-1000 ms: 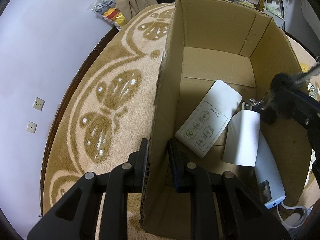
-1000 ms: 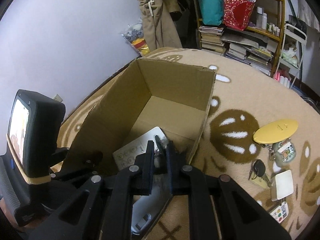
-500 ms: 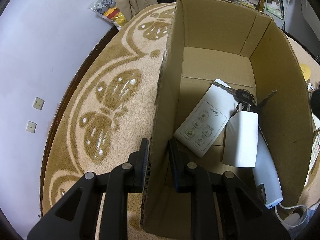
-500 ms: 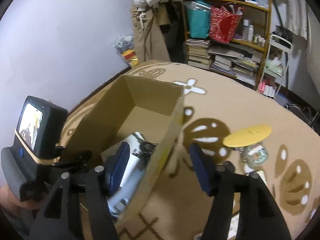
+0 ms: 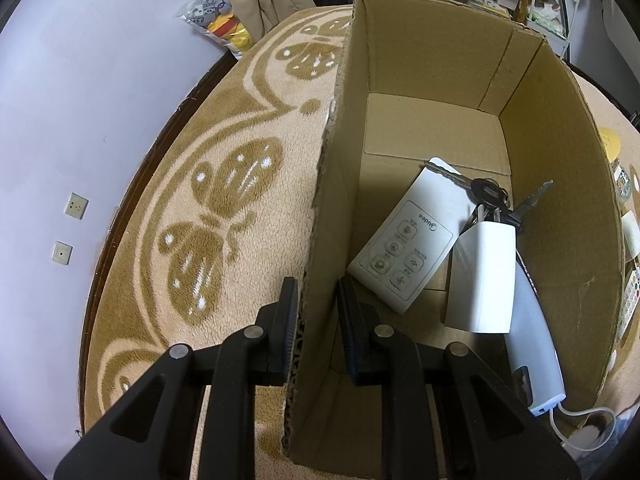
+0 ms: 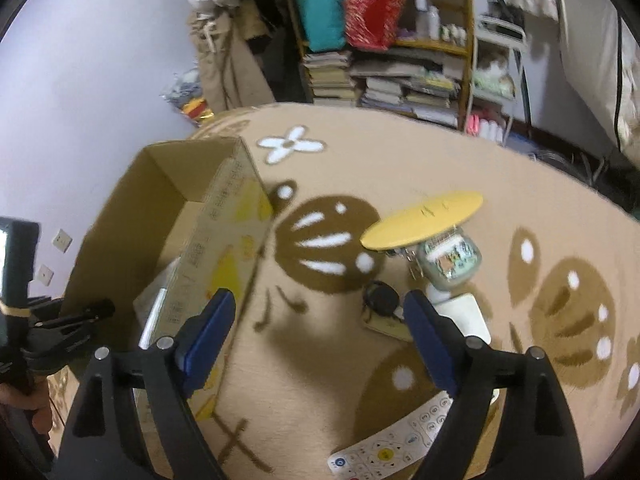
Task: Organize rigid objects
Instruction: 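Move the right tool back to the pile above the white JSCN remote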
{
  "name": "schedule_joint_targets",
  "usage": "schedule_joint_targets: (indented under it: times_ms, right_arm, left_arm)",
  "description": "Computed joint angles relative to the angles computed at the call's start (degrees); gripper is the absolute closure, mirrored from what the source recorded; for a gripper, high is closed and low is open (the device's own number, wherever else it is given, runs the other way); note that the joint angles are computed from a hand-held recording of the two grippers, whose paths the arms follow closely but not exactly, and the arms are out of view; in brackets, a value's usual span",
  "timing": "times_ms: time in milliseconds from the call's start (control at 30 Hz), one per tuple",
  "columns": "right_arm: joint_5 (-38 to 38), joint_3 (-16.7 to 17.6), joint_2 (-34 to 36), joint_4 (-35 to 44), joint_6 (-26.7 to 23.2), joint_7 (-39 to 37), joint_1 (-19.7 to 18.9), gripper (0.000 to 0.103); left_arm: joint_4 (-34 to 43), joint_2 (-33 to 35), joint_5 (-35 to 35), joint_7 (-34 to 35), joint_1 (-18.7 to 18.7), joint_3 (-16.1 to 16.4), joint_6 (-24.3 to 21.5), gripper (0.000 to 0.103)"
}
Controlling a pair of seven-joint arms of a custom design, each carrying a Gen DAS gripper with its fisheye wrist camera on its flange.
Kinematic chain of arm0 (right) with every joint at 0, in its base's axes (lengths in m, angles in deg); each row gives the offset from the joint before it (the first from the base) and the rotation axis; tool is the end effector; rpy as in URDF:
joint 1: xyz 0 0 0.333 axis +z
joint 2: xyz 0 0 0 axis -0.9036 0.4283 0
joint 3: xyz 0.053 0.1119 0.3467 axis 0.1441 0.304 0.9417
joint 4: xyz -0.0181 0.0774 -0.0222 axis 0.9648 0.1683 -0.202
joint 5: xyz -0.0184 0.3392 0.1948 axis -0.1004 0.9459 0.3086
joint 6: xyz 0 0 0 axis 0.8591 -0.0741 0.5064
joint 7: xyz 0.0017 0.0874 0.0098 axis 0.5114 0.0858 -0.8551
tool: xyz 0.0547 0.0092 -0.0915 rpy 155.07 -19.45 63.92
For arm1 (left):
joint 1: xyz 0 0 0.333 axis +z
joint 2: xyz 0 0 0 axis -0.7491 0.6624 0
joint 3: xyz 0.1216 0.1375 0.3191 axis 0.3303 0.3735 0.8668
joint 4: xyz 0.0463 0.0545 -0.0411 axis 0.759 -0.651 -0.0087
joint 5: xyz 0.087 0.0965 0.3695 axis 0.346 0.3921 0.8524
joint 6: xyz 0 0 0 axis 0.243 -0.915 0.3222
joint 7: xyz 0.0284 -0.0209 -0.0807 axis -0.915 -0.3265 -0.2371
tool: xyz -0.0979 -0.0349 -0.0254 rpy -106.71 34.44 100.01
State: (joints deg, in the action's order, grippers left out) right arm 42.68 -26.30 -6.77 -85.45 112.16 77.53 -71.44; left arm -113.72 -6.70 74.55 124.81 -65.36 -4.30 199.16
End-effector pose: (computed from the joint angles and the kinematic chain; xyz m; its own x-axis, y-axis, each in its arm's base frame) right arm 0.5363 0.0365 0.3295 -0.1267 -0.9764 -0.1749 -0.8136 0.2032 -0.5447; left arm 0.5973 -0.2298 0.3161 -0.1332 -0.9650 -0.2257 -0.9315 0.1997 -0.3041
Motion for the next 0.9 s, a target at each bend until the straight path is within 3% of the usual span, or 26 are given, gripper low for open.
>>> schedule_joint_targets:
  times_ms: [67, 100, 300, 400, 433, 500, 567, 600, 700, 733, 833, 900]
  right_arm:
    - [0.2, 2.1, 0.5, 0.2, -1.7, 0.4, -2.6, 0.012]
    - [0.8, 1.4, 0.6, 0.1, -2.1, 0.4, -2.1, 0.012]
    - [4.8, -18.0, 0.3, -2.7, -1.9, 1.8, 17.0, 0.012]
    - [6.6, -16.7, 0.5, -4.1, -1.5, 2.8, 15.2, 0.012]
    - [7.2, -18.6, 0.7, -4.2, -1.9, 2.9, 16.9, 0.012]
    - [7.9, -26.6, 1.0, -4.5, -3.0, 3.2, 24.6, 0.012]
    - [7.9, -31.6, 1.1, -4.8, -3.6, 4.1, 29.4, 0.012]
    - [8.1, -33.0, 1.0, -5.0, -3.8, 4.7, 30.5, 0.012]
    - [8.3, -31.3, 1.1, -5.5, -4.6, 6.0, 28.0, 0.012]
    - [7.9, -33.1, 1.4, -5.5, -5.2, 6.8, 29.8, 0.012]
    - [4.6, -43.8, 2.9, -5.7, -6.8, 10.7, 39.9, 0.012]
    - [3.4, -43.9, 2.8, -5.7, -8.1, 11.9, 39.6, 0.012]
  left_arm:
    - [-0.1, 0.0, -0.1, 0.0, 0.1, 0.0, 0.2, 0.083]
    - [-0.1, 0.0, -0.1, 0.0, 0.0, 0.0, 0.2, 0.083]
    - [-0.1, 0.1, -0.2, 0.1, 0.1, 0.1, 0.2, 0.083]
    - [-0.2, 0.0, 0.0, 0.0, 0.0, 0.1, 0.2, 0.083]
    - [-0.2, 0.0, 0.0, 0.0, 0.0, 0.1, 0.2, 0.083]
    - [-0.2, 0.0, 0.0, 0.1, 0.0, 0.1, 0.3, 0.083]
    - [-0.2, 0.0, -0.1, 0.1, 0.1, 0.1, 0.3, 0.082]
    - [-0.3, -0.1, -0.1, 0.1, 0.1, 0.1, 0.3, 0.082]
    - [-0.3, -0.1, -0.1, 0.1, 0.0, 0.1, 0.3, 0.082]
    - [-0.3, -0.1, -0.1, 0.1, 0.0, 0.1, 0.3, 0.082]
    - [-0.3, -0.1, -0.2, 0.1, 0.1, 0.1, 0.3, 0.082]
    - [-0.3, -0.1, -0.1, 0.1, 0.1, 0.1, 0.3, 0.082]
